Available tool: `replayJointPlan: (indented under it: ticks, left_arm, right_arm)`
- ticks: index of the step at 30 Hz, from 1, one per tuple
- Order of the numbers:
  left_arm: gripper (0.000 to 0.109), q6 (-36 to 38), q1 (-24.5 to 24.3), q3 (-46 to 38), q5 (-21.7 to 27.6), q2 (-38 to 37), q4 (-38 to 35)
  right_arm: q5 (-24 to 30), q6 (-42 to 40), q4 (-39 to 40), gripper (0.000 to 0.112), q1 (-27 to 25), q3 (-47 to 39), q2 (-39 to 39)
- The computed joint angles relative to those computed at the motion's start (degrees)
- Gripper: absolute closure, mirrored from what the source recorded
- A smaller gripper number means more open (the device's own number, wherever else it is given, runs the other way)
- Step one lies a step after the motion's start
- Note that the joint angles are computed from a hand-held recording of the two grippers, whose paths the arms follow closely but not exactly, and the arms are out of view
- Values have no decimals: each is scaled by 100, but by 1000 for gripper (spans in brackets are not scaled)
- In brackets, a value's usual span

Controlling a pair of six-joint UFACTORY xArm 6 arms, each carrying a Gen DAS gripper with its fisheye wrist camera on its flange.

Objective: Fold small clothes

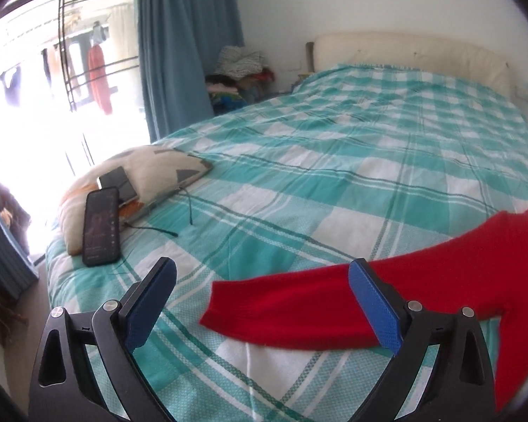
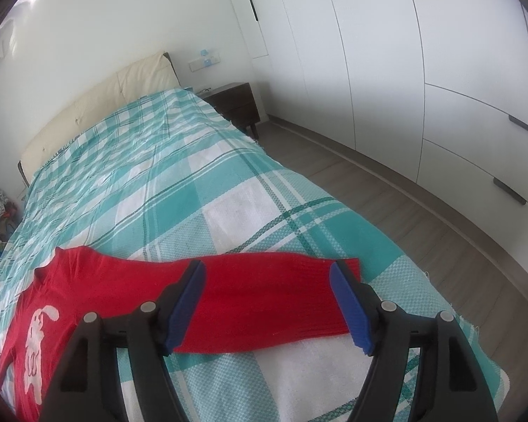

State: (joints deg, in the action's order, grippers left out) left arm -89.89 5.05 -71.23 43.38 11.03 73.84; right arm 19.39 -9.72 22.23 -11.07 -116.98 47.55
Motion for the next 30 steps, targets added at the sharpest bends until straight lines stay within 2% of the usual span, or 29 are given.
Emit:
replayJointPlan:
  ticks: [1, 3, 5, 7, 10, 12, 14, 16, 17, 19, 21, 24, 25, 30]
  left_arm:
    - [10, 125, -21, -50, -151, 53, -26]
    - [9, 379, 104, -72, -959, 124, -336]
    - [9, 956, 208, -90, -1921, 294, -1106]
    - [9, 1985, 112, -256, -2232, 562, -2033]
    - [9, 3026, -80, -579, -2148, 923, -2786]
    - [9, 3395, -77, -694, -2093, 1094, -3224]
    - [9, 3748, -26, -779, -2079, 1254, -3767]
    - [9, 4373, -15, -890, -1954, 1448, -4577]
    - [6, 4540, -35, -980, -1821, 1555, -4726]
    - [6, 4352, -96, -1070, -1680, 1653, -4370]
    - [6, 4149, -152, -1115, -1538, 1663, -4037]
    - [6, 4095, -154, -1080, -1544, 1640, -3954]
    - [6, 4129, -144, -1069, -1566, 1637, -4007]
    - [6, 4244, -141, -1138, -1495, 1673, -4108]
  right_arm:
    - [-17, 3, -20, 40, 5, 13, -5]
    - [-59, -14, -54, 40, 11, 47, -20]
    - [-70, -214, 78, 40, 36, 51, -27]
    - [-8, -637, 320, 40, 105, 35, -31]
    - [-16, -1535, 578, 39, 344, 254, -153]
    - [-125, -2287, 907, 38, 564, 602, -329]
    - [-81, -2954, 1222, 31, 781, 804, -392]
    - [-10, -3188, 1073, 31, 963, 767, -277]
    - [19, -3267, 1026, 31, 1035, 689, -173]
    - [270, -2992, 684, 31, 1084, 358, 124]
    - [439, -2178, -182, 30, 1077, 47, 431]
    - [325, -1503, -1006, 17, 1089, 26, 524]
    - [215, -1192, -1353, 9, 1077, 94, 510]
    - [368, -1094, -1461, 9, 1057, -16, 556]
